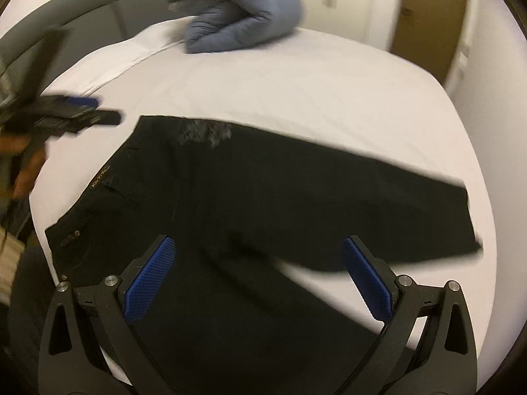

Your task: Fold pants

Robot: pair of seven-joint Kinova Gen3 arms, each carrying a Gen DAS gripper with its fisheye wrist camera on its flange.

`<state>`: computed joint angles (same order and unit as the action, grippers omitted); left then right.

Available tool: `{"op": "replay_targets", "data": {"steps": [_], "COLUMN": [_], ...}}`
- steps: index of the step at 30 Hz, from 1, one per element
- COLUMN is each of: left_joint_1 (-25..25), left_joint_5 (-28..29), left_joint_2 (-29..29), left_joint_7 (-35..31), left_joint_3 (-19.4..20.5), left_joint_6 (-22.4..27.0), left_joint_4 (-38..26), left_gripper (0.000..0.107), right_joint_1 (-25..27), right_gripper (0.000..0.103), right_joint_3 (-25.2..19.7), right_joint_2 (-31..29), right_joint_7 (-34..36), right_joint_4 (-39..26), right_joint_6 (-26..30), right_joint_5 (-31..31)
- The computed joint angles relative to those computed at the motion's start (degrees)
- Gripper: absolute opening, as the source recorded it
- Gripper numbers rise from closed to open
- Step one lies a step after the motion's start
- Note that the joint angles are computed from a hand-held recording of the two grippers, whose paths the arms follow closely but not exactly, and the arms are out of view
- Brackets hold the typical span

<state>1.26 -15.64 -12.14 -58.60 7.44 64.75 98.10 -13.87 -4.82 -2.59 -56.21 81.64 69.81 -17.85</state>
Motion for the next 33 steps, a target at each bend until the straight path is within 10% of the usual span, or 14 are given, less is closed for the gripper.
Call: {"op": "replay_targets", "data": {"steps": [4, 13, 19, 23, 26, 33], "left_joint_1": [-4.7, -25.6, -19.8, -14.2, -13.7, -6.3], "left_joint_5": [1.2, 7.9, 18.2, 21.8, 21.8, 11.8], "left_joint_2": [8.7, 21.6, 26.6, 26.5, 25.9, 14.8], "left_joint_7": [-9.3, -30.3, -43.1, -45.9, -45.1, -39.2], "left_joint_3": [-2.7, 12.1, -1.0, -9.7, -8.9, -8.7], "left_joint_6": [-0.5, -0.3, 3.5, 3.0, 3.7, -6.8], "left_joint_4": [-3.5, -7.9, -10.9, -10.1, -10.1, 0.2], "left_gripper": [0.103, 0.092, 0.088, 0.058, 0.02, 0.013], "right_joint_1": [0.6, 3.3, 3.4, 1.2, -2.3, -10.2], "right_gripper": [0.098, 0.065, 0.061, 0.053, 0.049, 0.035], "right_joint_3": [-0.9, -3.8, -5.5, -6.2, -5.5, -3.0], "right_joint_2": [8.8, 25.4, 32.1, 36.2, 39.1, 48.7], "right_joint_7": [9.2, 15.5, 16.2, 16.0, 14.5, 13.1], "right_joint_4": [-8.3, -25.0, -33.9, -40.0, -46.3, -64.9], "right_joint_6": [1.8, 9.9, 15.0, 18.0, 21.2, 31.4], "right_joint_5": [-0.5, -4.2, -5.7, -5.2, -2.5, 2.7]}}
